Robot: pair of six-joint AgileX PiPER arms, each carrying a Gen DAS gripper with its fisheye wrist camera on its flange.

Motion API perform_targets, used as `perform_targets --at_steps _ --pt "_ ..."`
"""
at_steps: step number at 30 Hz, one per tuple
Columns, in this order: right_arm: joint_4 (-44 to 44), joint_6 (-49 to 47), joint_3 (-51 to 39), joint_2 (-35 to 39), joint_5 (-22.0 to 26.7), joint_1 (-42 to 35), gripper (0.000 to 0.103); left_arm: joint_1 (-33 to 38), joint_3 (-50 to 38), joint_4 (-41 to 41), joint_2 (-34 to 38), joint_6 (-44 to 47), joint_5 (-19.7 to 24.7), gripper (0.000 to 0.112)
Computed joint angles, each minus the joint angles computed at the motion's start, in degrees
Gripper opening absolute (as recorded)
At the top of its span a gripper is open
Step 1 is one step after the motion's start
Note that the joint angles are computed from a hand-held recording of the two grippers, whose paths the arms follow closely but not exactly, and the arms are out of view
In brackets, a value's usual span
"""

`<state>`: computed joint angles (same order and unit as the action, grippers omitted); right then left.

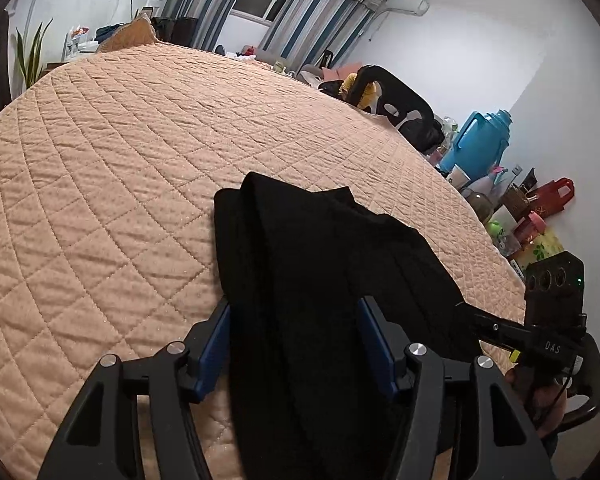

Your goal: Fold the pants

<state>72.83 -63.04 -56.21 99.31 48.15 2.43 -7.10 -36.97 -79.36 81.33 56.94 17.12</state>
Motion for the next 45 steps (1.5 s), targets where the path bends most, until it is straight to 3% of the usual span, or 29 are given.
perform_targets --at_steps 2,5,13,20,26,31,33,36,39,41,45 --pt "-0.8 0.6 0.7 -0.9 -1.8 0.6 0.038 -1.0 1.2 0.4 -1.1 -0.3 -1.5 0.061" --pt "-0.1 -0.7 2.4 -1.7 -1.9 -0.1 0.030 -1.8 3.0 0.5 -2.9 0.1 -2.8 0.055" --pt "-0.8 0.2 0.8 -3.7 -2.4 1.6 0.022 -3.0 0.5 12.2 -4.7 -10.3 -2.9 0.028" --pt "-1.2 1.5 -4.3 -4.0 -1.0 4.7 0.019 2.3 -4.0 20.7 -6.2 -15.1 1.6 0.026" --pt "-2.9 7.2 -18.1 4.5 -0.8 8.8 0.019 9.8 -14.1 26.0 0.0 -15.4 7.5 0.026" --pt "-9.3 17.2 -34.3 15.7 -0.3 12.1 0.019 13.8 -22.6 29.7 8.4 -17.2 9.0 0.026" --pt "-10.9 19.7 -39.6 19.9 0.2 12.8 0.019 15.7 -24.6 27.5 11.8 -13.7 9.3 0.026" --pt "-16.5 26.4 -46.0 25.7 1.2 13.2 0.020 18.0 -26.8 28.6 17.6 -15.5 10.1 0.035" --pt "-17.8 27.1 -43.7 26.4 -0.2 12.5 0.028 21.4 -23.0 18.1 17.4 -5.4 11.4 0.041" --pt "-16.2 24.8 -39.4 23.8 -1.8 11.6 0.028 21.5 -20.4 17.5 14.9 -4.3 9.7 0.041" --pt "-18.7 20.7 -28.0 13.0 -10.5 13.1 0.028 21.2 -14.7 16.5 7.8 -2.5 6.9 0.039"
